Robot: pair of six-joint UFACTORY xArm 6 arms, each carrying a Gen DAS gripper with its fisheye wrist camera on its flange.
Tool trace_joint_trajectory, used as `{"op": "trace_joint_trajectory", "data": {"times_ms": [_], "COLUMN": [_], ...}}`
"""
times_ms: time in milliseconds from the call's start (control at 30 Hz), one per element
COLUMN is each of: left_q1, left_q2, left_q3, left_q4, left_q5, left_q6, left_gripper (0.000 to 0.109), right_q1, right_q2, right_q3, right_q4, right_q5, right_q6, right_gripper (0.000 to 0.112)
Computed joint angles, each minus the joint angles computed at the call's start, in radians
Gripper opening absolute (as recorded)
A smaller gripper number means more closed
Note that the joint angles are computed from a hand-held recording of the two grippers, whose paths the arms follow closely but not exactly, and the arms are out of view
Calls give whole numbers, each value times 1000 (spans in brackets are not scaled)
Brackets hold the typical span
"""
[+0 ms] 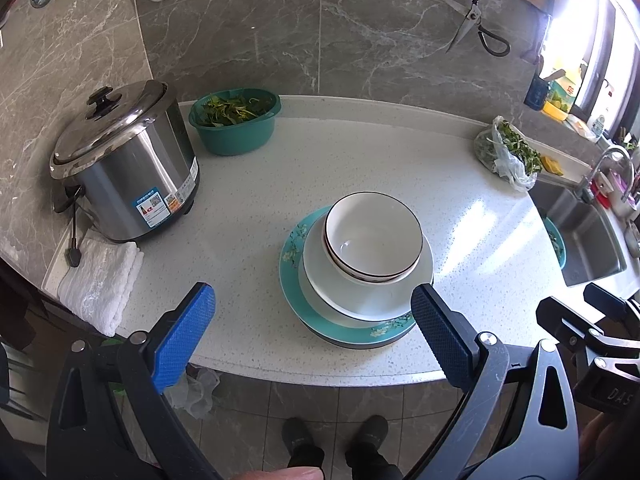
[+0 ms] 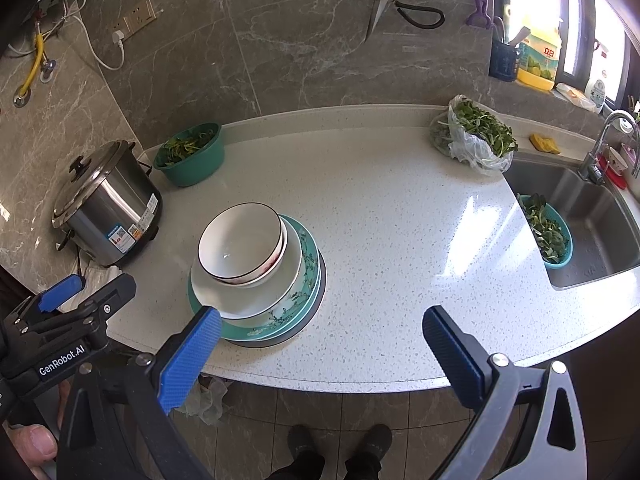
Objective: Organize plates and bowls
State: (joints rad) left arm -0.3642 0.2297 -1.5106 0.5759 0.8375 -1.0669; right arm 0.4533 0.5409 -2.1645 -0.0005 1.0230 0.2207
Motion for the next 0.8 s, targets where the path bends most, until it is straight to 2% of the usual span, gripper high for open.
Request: {"op": "trace_joint_trajectory", "data": {"times_ms": [800], "left_q1": [15], "left_q2": [4], "left_q3": [3], "left_q4": [-4], "left_q5": [-18], "left_q6": [26], "left_gripper": [100], "right_q1": [-2], "right_q2": [11], "right_q3": [-19], "right_q4": [5], "right_q5": [13], "right_q6": [-9], "right_gripper": [103]}}
